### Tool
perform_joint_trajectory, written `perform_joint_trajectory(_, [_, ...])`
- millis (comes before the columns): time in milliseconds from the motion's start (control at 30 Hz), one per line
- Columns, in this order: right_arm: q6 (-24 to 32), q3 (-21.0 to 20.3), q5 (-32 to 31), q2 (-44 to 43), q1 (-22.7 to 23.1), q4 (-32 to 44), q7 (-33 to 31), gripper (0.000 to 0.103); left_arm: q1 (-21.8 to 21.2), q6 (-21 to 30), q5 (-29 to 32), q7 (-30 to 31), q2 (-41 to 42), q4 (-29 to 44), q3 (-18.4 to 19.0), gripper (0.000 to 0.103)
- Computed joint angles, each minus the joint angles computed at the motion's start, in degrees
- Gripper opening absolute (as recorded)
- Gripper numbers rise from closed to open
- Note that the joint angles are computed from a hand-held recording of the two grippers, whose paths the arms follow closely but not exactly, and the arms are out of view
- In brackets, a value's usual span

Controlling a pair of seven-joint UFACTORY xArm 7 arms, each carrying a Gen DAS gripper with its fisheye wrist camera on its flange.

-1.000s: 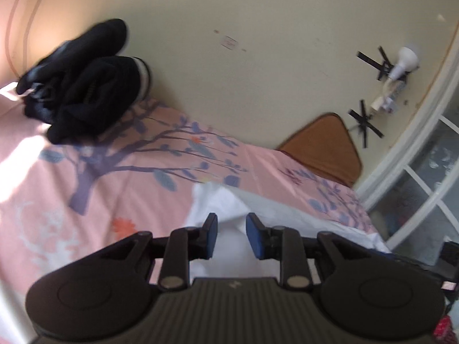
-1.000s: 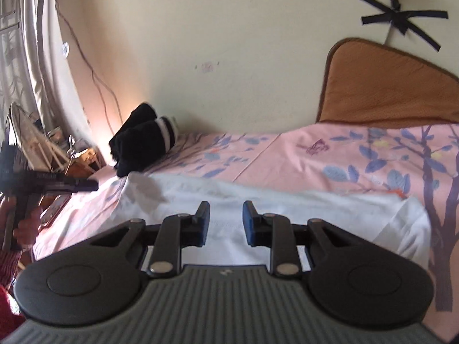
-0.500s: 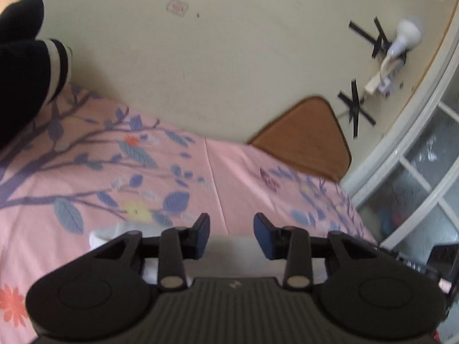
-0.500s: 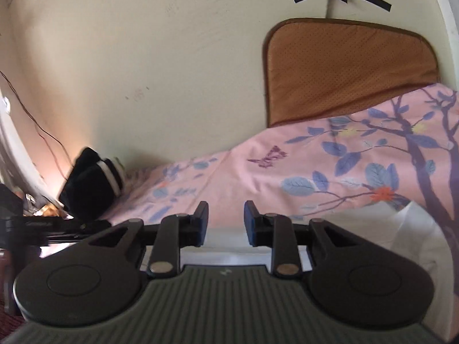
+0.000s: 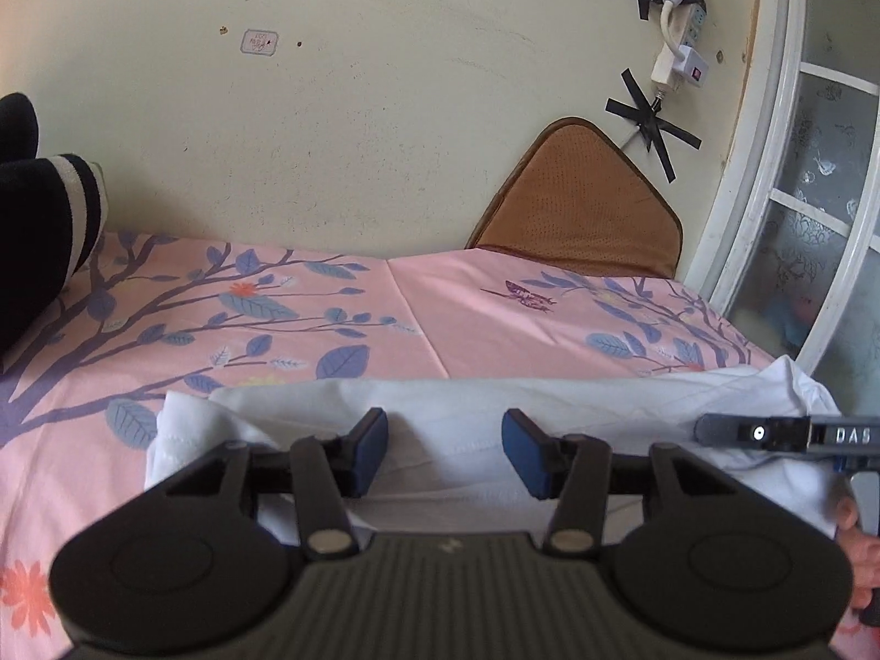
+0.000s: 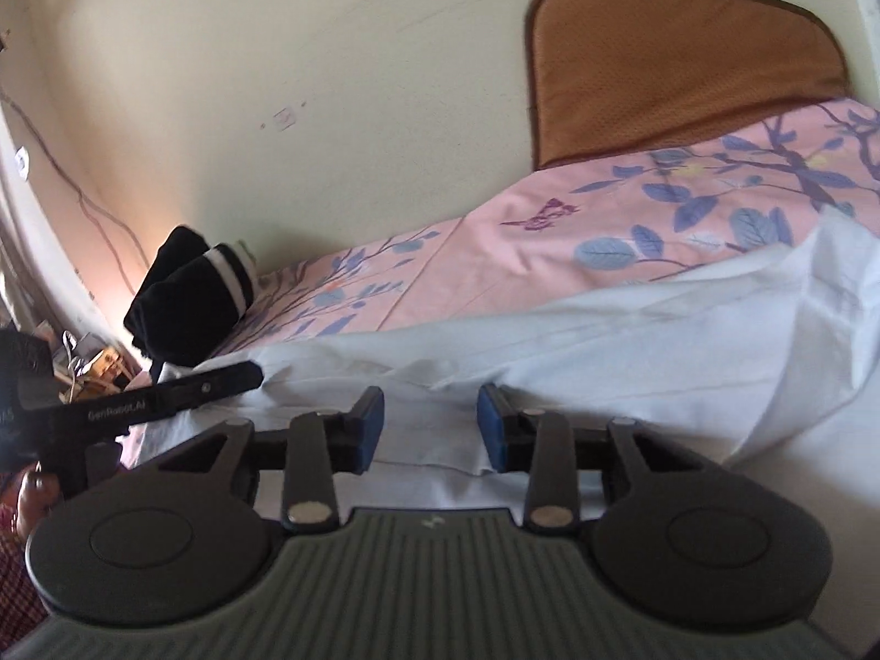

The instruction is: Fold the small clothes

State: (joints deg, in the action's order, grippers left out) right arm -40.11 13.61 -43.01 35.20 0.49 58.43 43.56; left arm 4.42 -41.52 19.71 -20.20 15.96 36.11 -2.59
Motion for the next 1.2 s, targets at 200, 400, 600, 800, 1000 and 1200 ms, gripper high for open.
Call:
perform_joint_trajectory(200, [-6.0, -4.6, 17.0, -5.3, 4.2, -9.1, -5.7, 0.028, 0.2, -1.3, 0.5, 0.6, 0.1, -0.4, -0.1, 0.053])
perform_joint_trajectory(400, [-13.9, -8.5, 38.1, -13.7, 7.9, -20.7, -14.0, 0.051, 2.2, -3.5, 5.0, -3.5, 0.4, -0.5, -0.1, 0.057])
perform_joint_trajectory(600, [-14.0, -8.2, 31.9, -14.6, 0.9, -24.9, -2.0, 0.071, 8.4, -13.0, 19.3, -15.3, 2.6, 0.7, -0.5, 0.054])
perform_joint_trajectory(800, [-16.6, -7.6, 24.3, -11.9, -1.5, -25.9, 4.3, 0.072, 9.5, -19.8, 35.4, -26.0, 6.8, 6.2, 1.7, 0.030])
perform_joint_trajectory(1000, [-14.9, -7.5, 16.1, -9.0, -2.6, -22.0, 5.7, 0.071, 7.1, -1.9, 48.5, -38.9, 6.8, 13.0, 1.8, 0.012])
perform_joint_trajectory(1200, [-9.2, -4.6, 7.5, -7.1, -4.8, -16.5, 12.7, 0.019, 7.7, -1.6, 49.1, -41.4, 7.2, 13.2, 2.2, 0.006])
